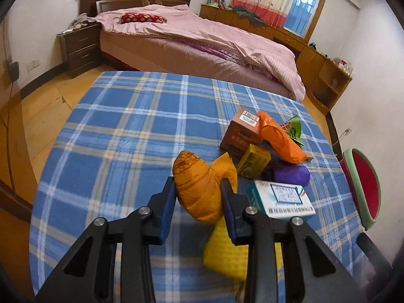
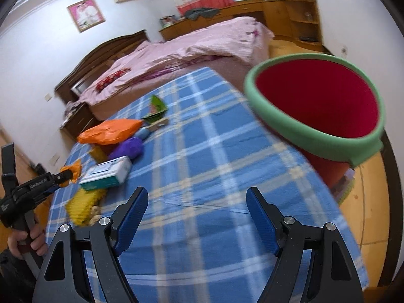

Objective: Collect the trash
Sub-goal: 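Grasp the white medicine box with the right tool while the left tool holds the sweet potato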

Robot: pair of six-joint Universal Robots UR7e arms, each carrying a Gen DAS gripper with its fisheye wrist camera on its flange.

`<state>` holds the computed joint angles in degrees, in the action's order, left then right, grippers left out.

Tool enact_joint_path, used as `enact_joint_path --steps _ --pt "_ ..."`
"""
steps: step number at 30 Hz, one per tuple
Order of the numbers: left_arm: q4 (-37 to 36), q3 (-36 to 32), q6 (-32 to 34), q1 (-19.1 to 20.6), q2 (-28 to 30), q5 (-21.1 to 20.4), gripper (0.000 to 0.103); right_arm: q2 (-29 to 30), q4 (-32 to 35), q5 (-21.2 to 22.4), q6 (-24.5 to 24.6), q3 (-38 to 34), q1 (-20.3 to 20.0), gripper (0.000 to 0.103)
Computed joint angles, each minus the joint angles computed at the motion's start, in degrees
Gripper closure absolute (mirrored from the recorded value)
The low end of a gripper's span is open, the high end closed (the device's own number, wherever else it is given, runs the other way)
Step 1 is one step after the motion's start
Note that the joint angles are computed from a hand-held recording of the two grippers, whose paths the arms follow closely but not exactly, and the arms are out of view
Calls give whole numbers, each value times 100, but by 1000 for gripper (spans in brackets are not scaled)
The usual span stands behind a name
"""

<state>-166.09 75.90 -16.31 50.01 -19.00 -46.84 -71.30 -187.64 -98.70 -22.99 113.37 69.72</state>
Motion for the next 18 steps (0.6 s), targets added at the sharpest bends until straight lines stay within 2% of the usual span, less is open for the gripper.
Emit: enact_joint_path --steps 8,18 --pt "-388 696 -174 -59 -323 316 68 455 371 -34 -231 -379 425 21" --pt "-583 1115 -378 66 -542 198 68 1108 981 -224 -55 -984 783 20"
